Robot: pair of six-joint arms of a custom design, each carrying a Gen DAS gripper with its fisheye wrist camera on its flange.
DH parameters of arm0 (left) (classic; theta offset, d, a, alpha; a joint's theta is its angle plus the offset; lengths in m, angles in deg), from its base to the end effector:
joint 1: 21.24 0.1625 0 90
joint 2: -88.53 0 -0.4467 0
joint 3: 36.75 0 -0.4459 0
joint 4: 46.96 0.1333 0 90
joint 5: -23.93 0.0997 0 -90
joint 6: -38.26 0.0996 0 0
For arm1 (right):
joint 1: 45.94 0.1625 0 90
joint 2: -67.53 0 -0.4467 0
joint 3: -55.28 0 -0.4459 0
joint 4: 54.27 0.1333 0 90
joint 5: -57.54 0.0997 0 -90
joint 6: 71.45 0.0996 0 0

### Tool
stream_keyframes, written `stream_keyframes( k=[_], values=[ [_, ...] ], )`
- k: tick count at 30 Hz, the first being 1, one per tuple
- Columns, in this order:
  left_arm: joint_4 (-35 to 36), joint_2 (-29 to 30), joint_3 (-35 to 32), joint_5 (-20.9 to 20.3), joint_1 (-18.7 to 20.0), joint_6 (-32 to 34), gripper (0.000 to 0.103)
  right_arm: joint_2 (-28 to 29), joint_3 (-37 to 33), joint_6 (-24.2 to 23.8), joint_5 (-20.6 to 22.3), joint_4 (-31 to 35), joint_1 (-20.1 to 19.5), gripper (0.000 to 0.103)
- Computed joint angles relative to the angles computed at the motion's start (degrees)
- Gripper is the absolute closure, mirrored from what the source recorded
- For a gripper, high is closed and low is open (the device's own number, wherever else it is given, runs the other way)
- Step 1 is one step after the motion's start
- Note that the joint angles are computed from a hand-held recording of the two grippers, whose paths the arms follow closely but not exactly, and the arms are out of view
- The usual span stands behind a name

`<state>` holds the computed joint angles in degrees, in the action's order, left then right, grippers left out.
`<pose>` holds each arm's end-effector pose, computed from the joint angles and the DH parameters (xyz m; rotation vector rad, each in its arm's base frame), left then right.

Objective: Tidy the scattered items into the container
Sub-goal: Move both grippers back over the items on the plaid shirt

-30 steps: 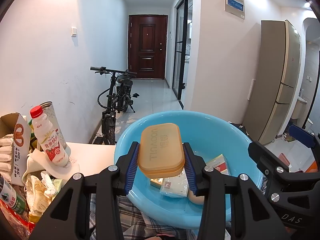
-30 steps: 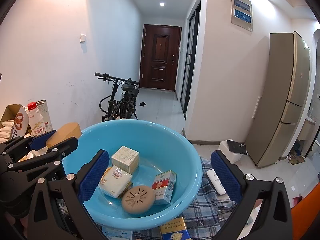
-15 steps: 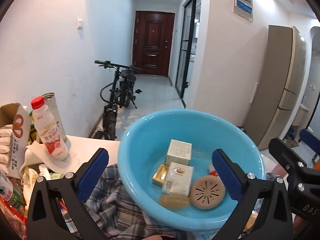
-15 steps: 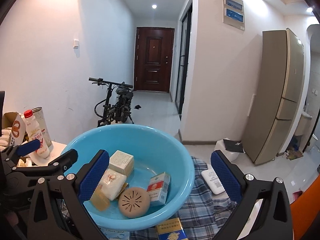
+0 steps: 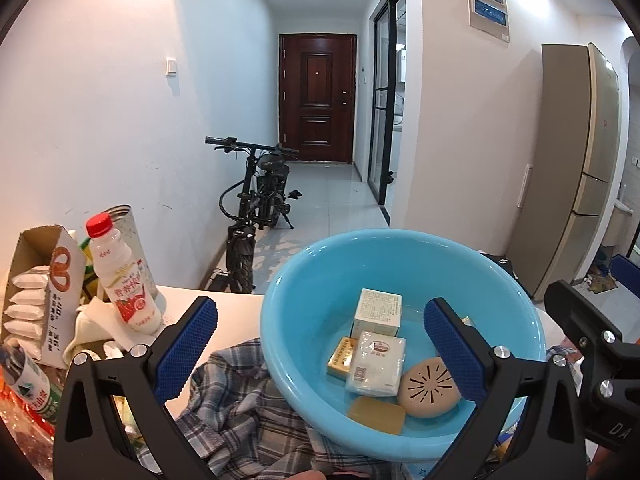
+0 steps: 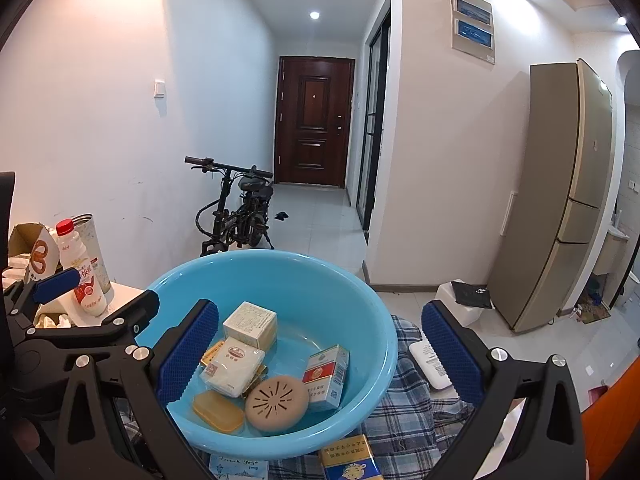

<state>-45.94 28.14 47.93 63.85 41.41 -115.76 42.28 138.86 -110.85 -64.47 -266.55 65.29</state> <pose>-0.1088 -0.6668 0.2500 0.3653 2.0333 -1.2655 0.3494 -0.6772 0.0260 0.7537 -2.0526 1.2293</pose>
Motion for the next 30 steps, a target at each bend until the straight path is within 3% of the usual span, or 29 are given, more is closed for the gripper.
stream_keyframes(
  k=[12, 15, 19, 30],
  values=[
    [-4.52, -5.99, 6.38, -2.53, -3.18, 0.64, 0.0, -3.4, 4.92, 4.79, 2.13, -1.12, 1.71, 0.0],
    [-5.26, -8.59, 9.23, -3.56, -4.73, 1.56, 0.0, -4.59, 7.11, 4.09, 1.36, -1.95, 2.53, 0.0],
    [-7.9, -12.56, 14.13, -5.8, -7.63, 3.02, 0.0, -5.5, 10.76, 0.72, -0.66, -8.32, 4.4, 0.0],
    [-16.08, -23.74, 30.99, -15.0, -16.99, 9.05, 0.0, -11.52, 26.2, 1.7, -1.38, -17.69, 6.71, 0.0]
  ],
)
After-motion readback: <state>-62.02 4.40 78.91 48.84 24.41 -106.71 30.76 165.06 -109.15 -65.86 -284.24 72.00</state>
